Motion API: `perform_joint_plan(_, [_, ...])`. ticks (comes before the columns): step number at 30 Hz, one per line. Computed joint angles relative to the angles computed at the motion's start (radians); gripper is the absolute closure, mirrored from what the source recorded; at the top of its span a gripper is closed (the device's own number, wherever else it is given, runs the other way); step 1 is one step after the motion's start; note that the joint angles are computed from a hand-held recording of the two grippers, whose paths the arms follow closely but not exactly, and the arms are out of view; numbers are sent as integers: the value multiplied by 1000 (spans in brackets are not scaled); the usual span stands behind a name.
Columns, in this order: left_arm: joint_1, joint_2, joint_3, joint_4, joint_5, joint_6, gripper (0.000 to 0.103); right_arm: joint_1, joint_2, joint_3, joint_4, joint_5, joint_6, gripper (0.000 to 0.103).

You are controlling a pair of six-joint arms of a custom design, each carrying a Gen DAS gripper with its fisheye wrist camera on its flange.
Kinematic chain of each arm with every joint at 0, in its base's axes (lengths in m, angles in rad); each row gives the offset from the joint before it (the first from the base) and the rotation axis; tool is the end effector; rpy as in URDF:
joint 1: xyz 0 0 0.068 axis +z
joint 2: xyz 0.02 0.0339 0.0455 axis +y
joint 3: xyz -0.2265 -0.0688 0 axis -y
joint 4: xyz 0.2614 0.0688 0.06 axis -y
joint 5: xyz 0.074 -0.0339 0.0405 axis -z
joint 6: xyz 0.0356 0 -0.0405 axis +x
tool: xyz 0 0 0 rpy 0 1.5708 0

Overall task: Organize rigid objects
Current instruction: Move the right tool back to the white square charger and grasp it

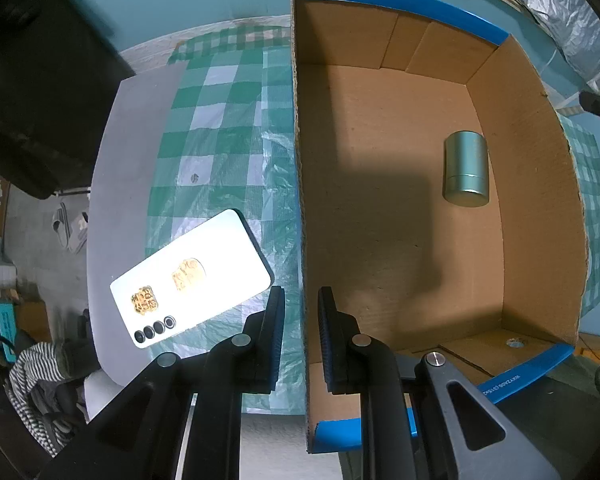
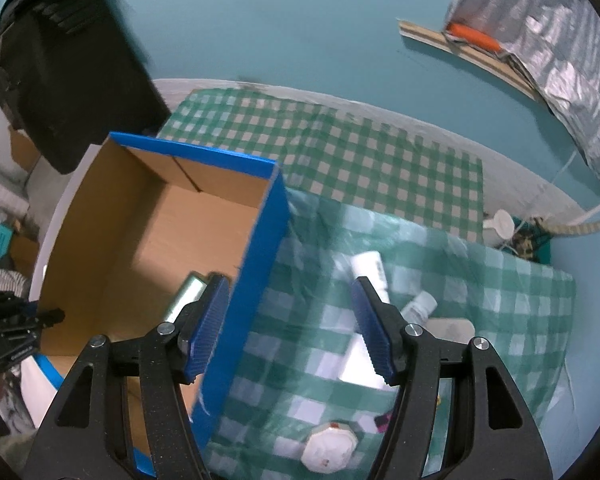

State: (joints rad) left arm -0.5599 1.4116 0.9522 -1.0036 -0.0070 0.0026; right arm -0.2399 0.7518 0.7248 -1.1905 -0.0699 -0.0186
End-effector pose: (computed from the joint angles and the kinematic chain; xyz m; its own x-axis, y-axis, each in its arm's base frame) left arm 0.2177 -0.1362 0.1660 -0.8410 0.5302 -0.1076 0.5326 0.8463 0.0072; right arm 0.1515 -0.0345 0.2184 -0.9152 0.2048 -0.3471 0.1966 0.9787 0.0591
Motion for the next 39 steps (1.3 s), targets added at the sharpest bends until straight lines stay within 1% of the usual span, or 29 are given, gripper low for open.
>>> perform_joint_plan(9, [-1,-2,-2,1,-2,7,87,-157,-59,-48,-49,-25,-86,39])
perform_joint_plan(10, [0,-1,0,1,-1,7,93,-171,-63,-53,-51,-27,-96,39])
perform_joint_plan(11, [-1,2,1,-1,-1,7,95,-187,-67,-61,-54,-28,-106,39])
perform_joint_plan(19, [2,10,8,6,-3,2,99,-257,-88,-102,-70,-36,-143,39])
perform_joint_plan(29, [-3,16,16,8,-6,-8,100,-322,-96,-178,-51,-30,-196,39])
perform_joint_plan(39, [-7,19,18,8,-11,-20,100,-377,-70,-278,14,-11,-260,39])
